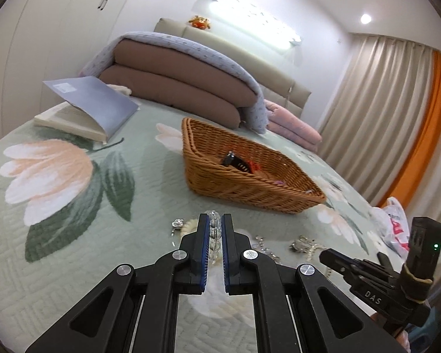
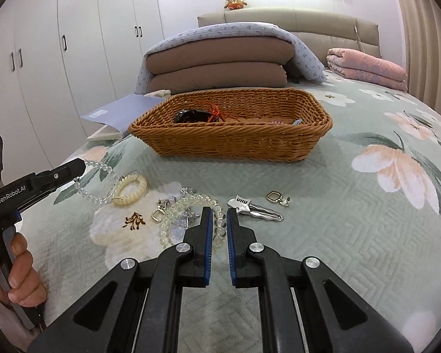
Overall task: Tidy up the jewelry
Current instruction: 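Carry both bracelets into the wicker basket and release them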
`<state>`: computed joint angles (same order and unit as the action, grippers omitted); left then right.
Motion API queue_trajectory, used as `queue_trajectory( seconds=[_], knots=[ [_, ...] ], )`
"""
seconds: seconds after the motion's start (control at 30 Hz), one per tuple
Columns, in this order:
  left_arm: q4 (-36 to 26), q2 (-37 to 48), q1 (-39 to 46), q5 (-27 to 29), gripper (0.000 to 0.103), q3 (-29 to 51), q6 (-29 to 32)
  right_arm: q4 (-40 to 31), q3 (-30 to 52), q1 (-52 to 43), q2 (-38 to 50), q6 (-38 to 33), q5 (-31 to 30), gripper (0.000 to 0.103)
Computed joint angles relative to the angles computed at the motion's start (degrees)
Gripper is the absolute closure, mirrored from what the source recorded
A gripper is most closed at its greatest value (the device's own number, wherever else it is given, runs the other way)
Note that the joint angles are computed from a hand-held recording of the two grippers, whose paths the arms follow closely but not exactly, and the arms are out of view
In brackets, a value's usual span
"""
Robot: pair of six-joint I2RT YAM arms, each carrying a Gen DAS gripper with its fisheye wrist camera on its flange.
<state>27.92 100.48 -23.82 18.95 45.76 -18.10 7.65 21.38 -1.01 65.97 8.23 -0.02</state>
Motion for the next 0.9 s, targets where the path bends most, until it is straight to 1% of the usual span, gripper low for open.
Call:
queue_trajectory(
  seconds=[0.13, 0.3, 0.43, 0.5, 0.57, 0.67, 0.73, 0.83, 0.9],
  knots=[
    [2.1, -1.0, 1.1, 4.0, 0.096, -1.0, -1.4, 0.4, -0.5, -0.4, -0.7, 0.2, -0.5, 0.092],
    [3.1, -1.7, 1.7, 6.6, 0.096, -1.3, -2.2, 0.3, -0.7, -1.4, -1.3, 0.6, -1.9, 0.092],
    [3.2, -3.0, 2.1, 7.8, 0.096, -1.6, -2.5, -0.1, -0.9, -1.6, -2.5, 0.8, -1.9, 0.092],
    [2.2, -4.1, 2.2, 8.1, 0.096, -1.3, -2.3, -1.5, -0.1, -1.8, -3.0, 0.9, -2.1, 0.092],
    [0.5, -5.4, 1.8, 7.4, 0.096, -0.4, -1.4, -3.2, 1.1, -2.9, -3.7, 1.0, -3.5, 0.092],
    [-2.3, -6.5, 1.1, 7.0, 0.096, 2.2, -0.6, -5.8, 4.4, -5.1, -4.6, 0.7, -5.5, 0.092],
    [-4.0, -6.6, 0.3, 6.7, 0.096, 4.9, 0.0, -7.5, 8.0, -7.8, -3.6, 0.7, -8.3, 0.092],
    [-5.7, -4.8, -1.2, 5.9, 0.096, 9.7, 0.2, -8.9, 15.0, -11.4, 1.0, 0.3, -11.2, 0.092],
    [-7.6, -2.0, -2.6, 5.4, 0.096, 14.9, 0.2, -9.4, 19.8, -12.9, 5.0, -0.1, -12.3, 0.092]
  ],
)
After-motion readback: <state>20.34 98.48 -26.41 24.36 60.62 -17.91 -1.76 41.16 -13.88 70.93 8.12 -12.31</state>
